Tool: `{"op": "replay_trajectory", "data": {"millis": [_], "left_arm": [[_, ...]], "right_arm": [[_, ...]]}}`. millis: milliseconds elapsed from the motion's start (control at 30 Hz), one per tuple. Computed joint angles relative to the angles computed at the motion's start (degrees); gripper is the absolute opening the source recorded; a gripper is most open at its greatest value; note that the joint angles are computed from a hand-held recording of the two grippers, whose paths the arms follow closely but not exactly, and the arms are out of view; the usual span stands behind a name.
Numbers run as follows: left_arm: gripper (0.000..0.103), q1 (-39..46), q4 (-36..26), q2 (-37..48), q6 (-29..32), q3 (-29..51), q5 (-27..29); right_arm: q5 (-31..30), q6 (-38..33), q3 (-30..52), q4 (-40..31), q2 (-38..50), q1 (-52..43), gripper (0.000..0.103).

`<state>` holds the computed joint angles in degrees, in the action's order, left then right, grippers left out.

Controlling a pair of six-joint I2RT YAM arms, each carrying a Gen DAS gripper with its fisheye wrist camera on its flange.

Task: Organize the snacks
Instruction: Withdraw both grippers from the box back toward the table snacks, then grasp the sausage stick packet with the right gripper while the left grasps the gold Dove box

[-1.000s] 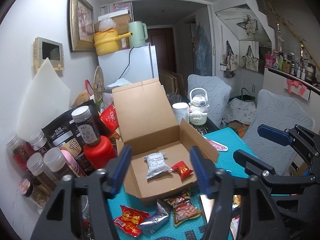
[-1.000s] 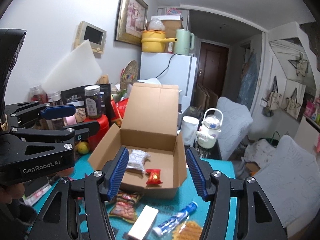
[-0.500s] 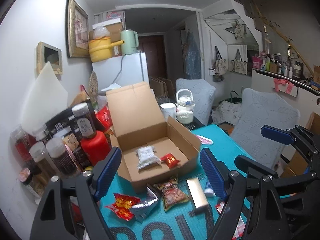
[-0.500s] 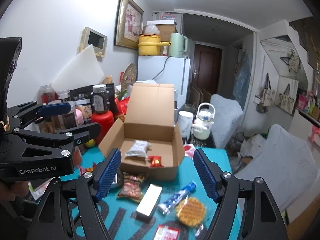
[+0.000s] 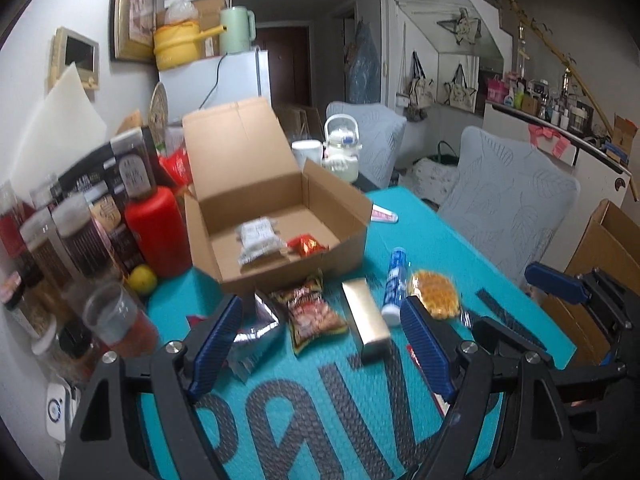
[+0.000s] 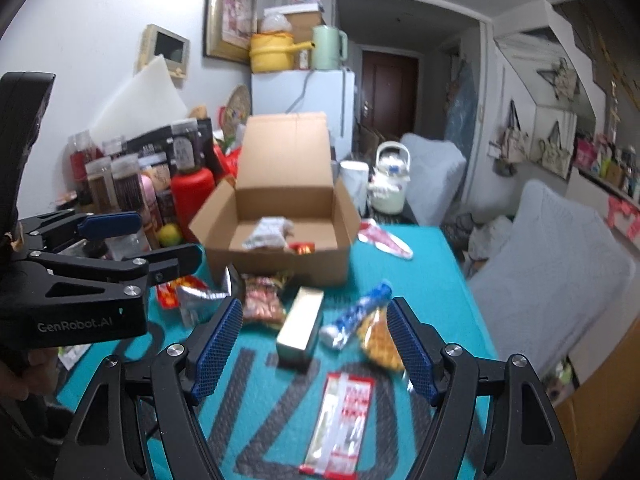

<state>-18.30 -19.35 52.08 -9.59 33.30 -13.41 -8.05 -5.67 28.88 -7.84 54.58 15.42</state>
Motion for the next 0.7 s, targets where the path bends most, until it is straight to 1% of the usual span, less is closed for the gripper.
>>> {"op": "replay_trajectory", "data": {"millis": [167, 367, 700], "left_arm": [[0.081, 0.2, 1.9, 3.0, -0.9, -2.2, 1.3], [0.081, 0.3, 5.2, 7.6, -3.5, -4.9, 3.8], [0.081, -1.4, 12.8, 17.4, -4.6, -6.6, 4.9]], "right_arm": [[-0.1, 1.1, -4.2, 2.9, 1.7, -1.6, 0.075], [-0.9, 1.4, -7.4, 5.4, 5.6, -5.0, 0.075], [-2.3, -0.3, -8.4, 11.1, 17.4, -8.4, 0.075]]}}
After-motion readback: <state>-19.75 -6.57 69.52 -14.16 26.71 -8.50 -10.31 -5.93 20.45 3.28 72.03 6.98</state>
